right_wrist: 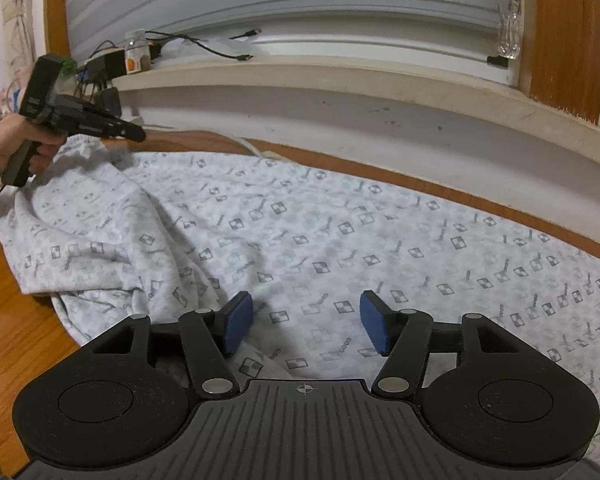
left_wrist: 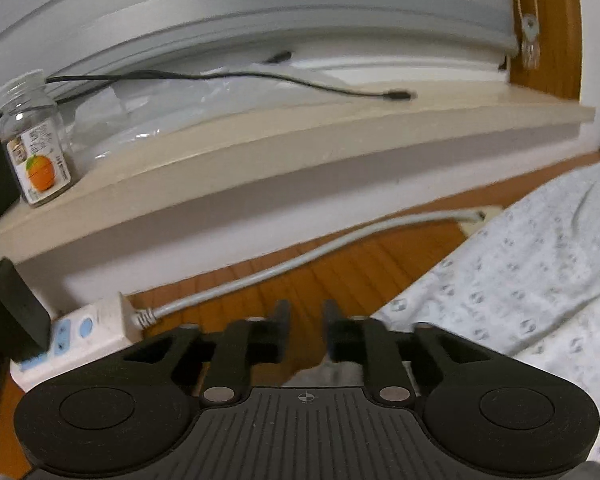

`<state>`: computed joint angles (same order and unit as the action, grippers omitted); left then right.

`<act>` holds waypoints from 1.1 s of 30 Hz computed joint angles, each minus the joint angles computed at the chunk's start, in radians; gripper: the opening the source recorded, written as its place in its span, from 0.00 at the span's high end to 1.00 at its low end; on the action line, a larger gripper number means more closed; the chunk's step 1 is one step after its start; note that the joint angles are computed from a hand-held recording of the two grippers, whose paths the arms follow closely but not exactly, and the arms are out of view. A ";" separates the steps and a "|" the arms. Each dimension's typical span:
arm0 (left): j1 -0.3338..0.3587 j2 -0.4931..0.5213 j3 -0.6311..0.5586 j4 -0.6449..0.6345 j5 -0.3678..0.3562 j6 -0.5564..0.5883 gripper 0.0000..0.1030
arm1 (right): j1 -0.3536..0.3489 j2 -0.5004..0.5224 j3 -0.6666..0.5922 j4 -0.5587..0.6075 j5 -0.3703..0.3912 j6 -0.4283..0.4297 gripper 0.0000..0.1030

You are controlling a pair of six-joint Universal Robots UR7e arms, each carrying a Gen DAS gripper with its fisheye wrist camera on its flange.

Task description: Fold clothes

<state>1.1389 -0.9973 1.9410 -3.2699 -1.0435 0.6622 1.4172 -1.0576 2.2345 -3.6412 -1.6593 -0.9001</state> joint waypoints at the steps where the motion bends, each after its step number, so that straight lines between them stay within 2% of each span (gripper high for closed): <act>1: -0.001 -0.004 0.011 -0.013 -0.006 -0.011 0.63 | 0.001 0.000 0.001 -0.004 -0.002 0.001 0.42; 6: -0.035 -0.032 0.088 -0.075 -0.038 -0.068 0.36 | -0.015 -0.007 0.028 -0.072 0.029 0.003 0.42; 8: -0.053 -0.035 0.118 -0.101 -0.064 -0.069 0.32 | -0.024 -0.022 0.055 -0.114 0.028 0.002 0.42; 18: -0.147 -0.002 0.210 -0.105 -0.183 -0.059 0.30 | -0.150 -0.217 0.303 -0.306 0.044 -0.041 0.42; 26: -0.237 0.063 0.239 -0.094 -0.248 -0.029 0.44 | -0.356 -0.423 0.478 -0.345 0.138 -0.070 0.43; 29: -0.267 0.082 0.246 -0.068 -0.258 -0.002 0.44 | -0.447 -0.505 0.526 -0.315 0.200 -0.095 0.44; 33: -0.295 0.112 0.232 -0.007 -0.256 0.038 0.43 | -0.532 -0.566 0.552 -0.288 0.234 -0.102 0.50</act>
<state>0.8442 -0.8849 2.1728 -3.2773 -1.2996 0.7000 0.8848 -1.6237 2.7867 -3.9290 -1.4251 -1.0025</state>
